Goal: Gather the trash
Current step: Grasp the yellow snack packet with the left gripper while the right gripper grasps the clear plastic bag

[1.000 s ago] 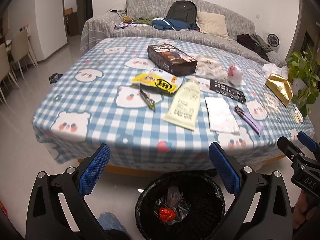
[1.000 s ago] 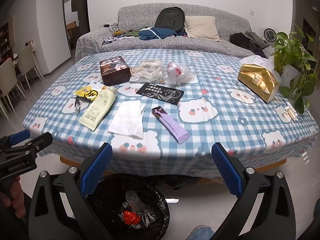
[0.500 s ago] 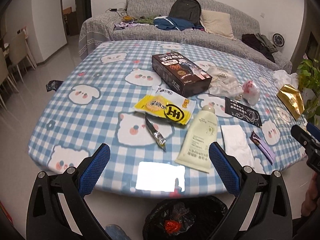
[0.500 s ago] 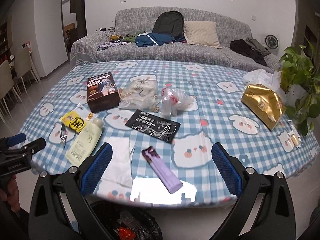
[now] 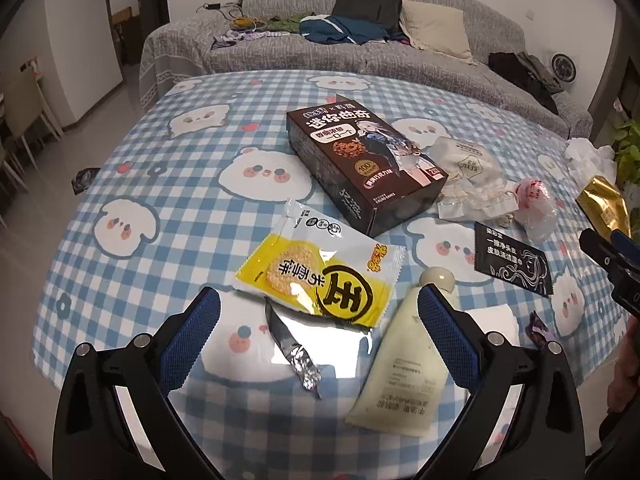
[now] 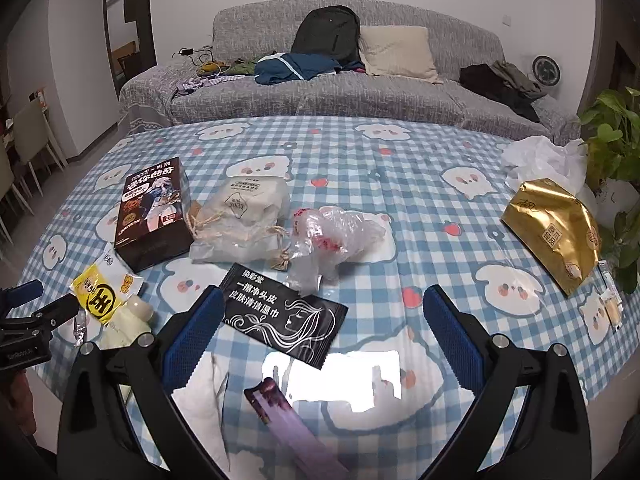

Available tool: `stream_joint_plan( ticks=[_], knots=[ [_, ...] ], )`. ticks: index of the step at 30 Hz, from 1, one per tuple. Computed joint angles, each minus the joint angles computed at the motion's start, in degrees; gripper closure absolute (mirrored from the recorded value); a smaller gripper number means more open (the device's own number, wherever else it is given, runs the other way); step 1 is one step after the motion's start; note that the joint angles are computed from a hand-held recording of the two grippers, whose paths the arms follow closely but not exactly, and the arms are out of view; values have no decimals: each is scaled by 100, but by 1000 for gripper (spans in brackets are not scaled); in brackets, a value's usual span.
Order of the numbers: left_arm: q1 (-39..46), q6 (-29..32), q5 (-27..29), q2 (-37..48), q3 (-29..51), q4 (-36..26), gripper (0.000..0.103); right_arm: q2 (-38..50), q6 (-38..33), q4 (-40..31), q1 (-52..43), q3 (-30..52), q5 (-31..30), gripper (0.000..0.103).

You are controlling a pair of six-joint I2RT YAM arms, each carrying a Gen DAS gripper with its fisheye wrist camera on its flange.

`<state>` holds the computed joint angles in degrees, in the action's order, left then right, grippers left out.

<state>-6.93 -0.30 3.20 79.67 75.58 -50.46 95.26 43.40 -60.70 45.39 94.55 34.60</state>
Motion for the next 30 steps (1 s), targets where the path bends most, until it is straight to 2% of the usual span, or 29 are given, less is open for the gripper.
stream_joint_plan(
  ticks=[7,13,16,21,24,27,29,30],
  knots=[
    [-23,26,-69,857,485,163,6,398,-538,517,-662,169,-428,8],
    [-12,70,-37,1398,765,199,6,780,-879,698,-964,489,-628,14],
    [-15,82,-25,1543,795,193,7,909,-916,780,-1085,524,-768,18],
    [9,85,18,1683,833,169,12,1113,-965,822,-1204,584,-1010,32],
    [11,90,-71,1659,805,172,21,1207,-974,805,-1225,640,-1079,43],
    [52,59,-181,1611,781,166,36,1255,-1010,802,-1202,663,-1025,45],
    [83,71,-230,1581,776,157,49,1272,-1005,775,-1189,696,-1007,48],
    [101,73,-243,1568,773,157,52,1271,-989,770,-1188,699,-1007,49]
  ],
)
